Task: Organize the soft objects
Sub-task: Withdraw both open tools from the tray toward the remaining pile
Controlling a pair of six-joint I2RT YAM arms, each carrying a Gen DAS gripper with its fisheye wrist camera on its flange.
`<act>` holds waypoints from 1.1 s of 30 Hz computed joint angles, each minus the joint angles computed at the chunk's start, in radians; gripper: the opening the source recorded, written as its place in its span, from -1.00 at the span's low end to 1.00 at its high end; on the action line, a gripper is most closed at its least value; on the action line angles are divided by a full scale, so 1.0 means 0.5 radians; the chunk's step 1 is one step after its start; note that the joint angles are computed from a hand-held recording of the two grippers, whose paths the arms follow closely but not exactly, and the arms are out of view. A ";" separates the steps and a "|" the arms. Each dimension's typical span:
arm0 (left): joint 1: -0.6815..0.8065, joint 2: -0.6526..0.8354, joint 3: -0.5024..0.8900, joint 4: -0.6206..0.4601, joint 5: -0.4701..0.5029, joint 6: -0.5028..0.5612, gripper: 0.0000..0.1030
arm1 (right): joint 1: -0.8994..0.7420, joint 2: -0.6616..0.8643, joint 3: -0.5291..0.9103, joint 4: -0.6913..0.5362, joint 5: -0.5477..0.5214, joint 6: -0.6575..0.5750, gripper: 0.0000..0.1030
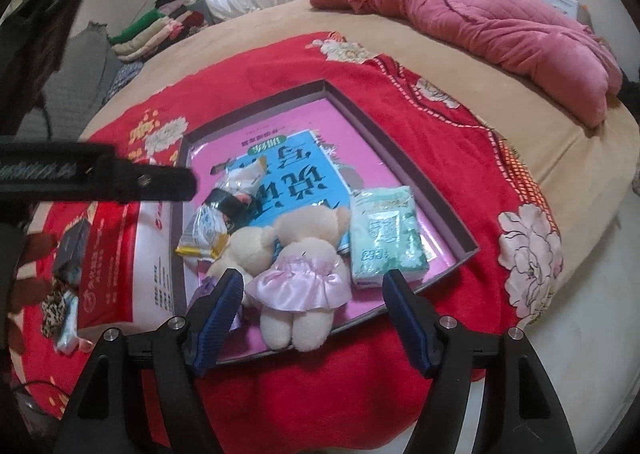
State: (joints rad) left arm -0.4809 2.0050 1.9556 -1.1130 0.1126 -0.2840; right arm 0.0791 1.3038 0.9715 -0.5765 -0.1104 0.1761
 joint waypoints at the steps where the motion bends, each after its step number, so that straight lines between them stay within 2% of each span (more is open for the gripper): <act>1: -0.001 -0.036 -0.031 0.006 -0.007 0.002 0.39 | -0.008 -0.014 0.002 -0.001 -0.007 0.013 0.44; 7: -0.011 -0.232 -0.215 0.042 -0.071 0.000 0.46 | 0.018 -0.071 0.026 -0.047 0.051 0.049 0.47; 9: -0.007 -0.290 -0.274 0.052 -0.085 0.000 0.55 | 0.035 -0.083 0.030 -0.055 0.072 0.069 0.47; 21: 0.061 -0.703 -0.712 0.175 -0.179 0.016 0.56 | 0.188 -0.204 0.093 -0.120 0.207 0.203 0.48; 24: 0.074 -0.818 -0.842 0.219 -0.223 0.025 0.57 | 0.213 -0.233 0.106 -0.129 0.183 0.242 0.48; 33: 0.163 -1.062 -1.043 0.226 -0.219 0.029 0.58 | 0.322 -0.307 0.162 -0.190 0.255 0.322 0.49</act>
